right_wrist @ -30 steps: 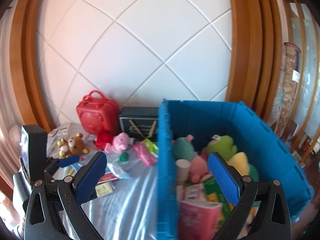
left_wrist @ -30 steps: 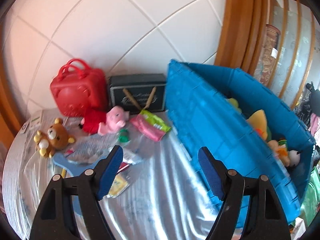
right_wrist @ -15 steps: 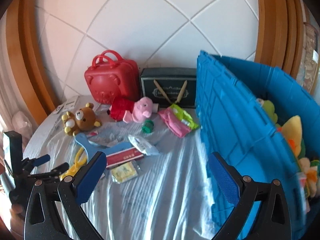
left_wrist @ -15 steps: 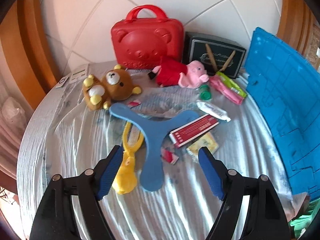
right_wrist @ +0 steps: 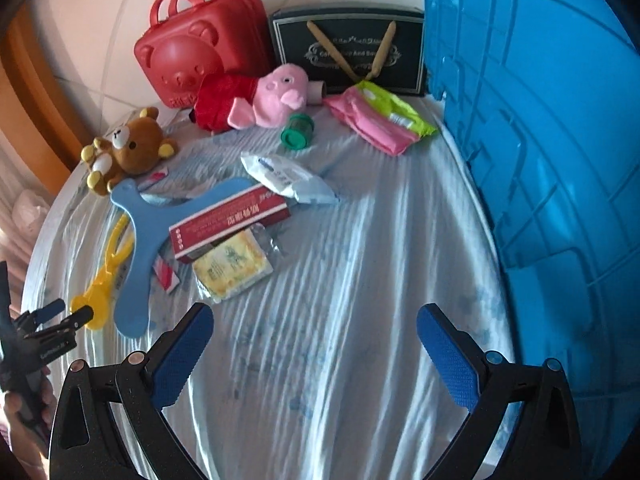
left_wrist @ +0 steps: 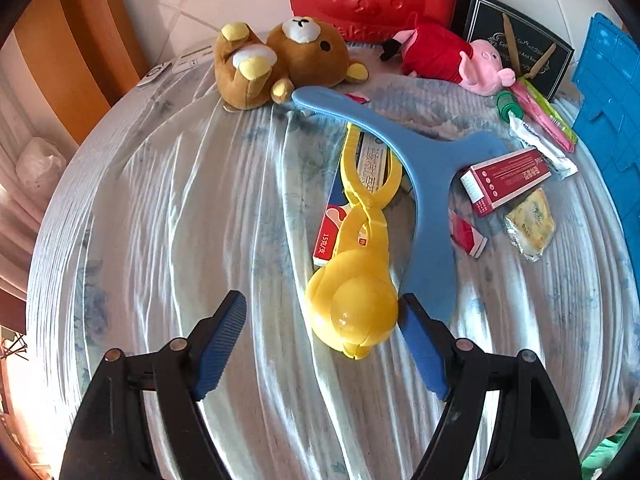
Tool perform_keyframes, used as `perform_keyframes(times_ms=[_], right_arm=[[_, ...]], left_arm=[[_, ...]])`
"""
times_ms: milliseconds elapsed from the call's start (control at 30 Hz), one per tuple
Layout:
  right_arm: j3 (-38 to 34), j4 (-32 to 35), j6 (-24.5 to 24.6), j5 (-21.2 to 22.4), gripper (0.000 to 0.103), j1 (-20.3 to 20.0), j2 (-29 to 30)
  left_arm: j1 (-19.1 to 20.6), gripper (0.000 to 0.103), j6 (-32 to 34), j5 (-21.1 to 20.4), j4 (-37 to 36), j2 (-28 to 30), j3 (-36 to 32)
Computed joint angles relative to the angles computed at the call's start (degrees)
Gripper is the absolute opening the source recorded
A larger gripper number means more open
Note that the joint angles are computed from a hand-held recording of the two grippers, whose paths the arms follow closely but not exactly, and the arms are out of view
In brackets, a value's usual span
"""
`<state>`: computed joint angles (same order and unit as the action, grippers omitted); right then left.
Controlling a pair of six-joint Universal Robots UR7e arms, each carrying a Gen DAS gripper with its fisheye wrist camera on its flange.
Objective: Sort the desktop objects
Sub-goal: 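Withdraw both tools from the crate back over the table, then grasp the yellow snowball clip with the left tool while the right tool grasps the blue three-armed toy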
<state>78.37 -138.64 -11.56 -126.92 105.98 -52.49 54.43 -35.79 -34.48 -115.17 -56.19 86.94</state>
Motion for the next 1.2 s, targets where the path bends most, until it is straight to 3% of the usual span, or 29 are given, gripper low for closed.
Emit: perform_keyframes(times_ms=[167, 333, 533, 567, 600, 733, 867, 967, 1033, 1100, 1200], right_arm=[[-1.97, 3.53, 1.0, -0.16, 0.103, -0.34, 2.29], [-5.65, 4.59, 0.02, 0.2, 0.103, 0.23, 5.11], [-9.9, 7.76, 0.66, 1.64, 0.103, 0.76, 8.22], [-10.73, 8.94, 0.84, 2.09, 0.103, 0.85, 8.93], [-11.42, 9.96, 1.0, 2.52, 0.103, 0.94, 9.58], [-14.5, 13.6, 1.57, 4.32, 0.103, 1.6, 12.4], [-18.7, 16.31, 0.23, 6.08, 0.102, 2.63, 16.12], [-23.1, 19.74, -0.07, 8.37, 0.085, 3.29, 19.72], [-26.22, 22.21, 0.74, 9.43, 0.083, 3.61, 22.23], [-28.79, 23.86, 1.05, 9.44, 0.076, 4.08, 24.59], [-32.5, 27.2, 2.49, 10.01, 0.081, 4.32, 27.6]], left_arm=[[1.52, 0.074, 1.25, -1.6, 1.19, 2.32, -3.79], [2.82, 0.062, 0.25, -1.48, 8.14, 6.79, -12.29], [4.85, 0.06, 2.7, -5.86, 10.66, 11.23, -19.29], [5.03, 0.056, 2.47, -5.59, 12.43, 12.05, -20.22], [5.23, 0.044, 2.3, -5.39, 13.78, 12.67, -20.74], [5.55, 0.04, -0.47, -4.19, 12.72, 10.67, -18.45], [5.38, 0.039, -3.49, 0.33, 13.65, 7.05, -16.3], [6.21, 0.039, -5.33, 1.24, 14.21, 4.85, -15.13], [6.87, 0.039, -7.24, 2.11, 15.22, 4.44, -15.4], [7.6, 0.039, -6.91, 1.15, 12.98, 4.06, -15.23], [8.26, 0.039, -4.06, -2.68, 7.53, 2.54, -13.43]])
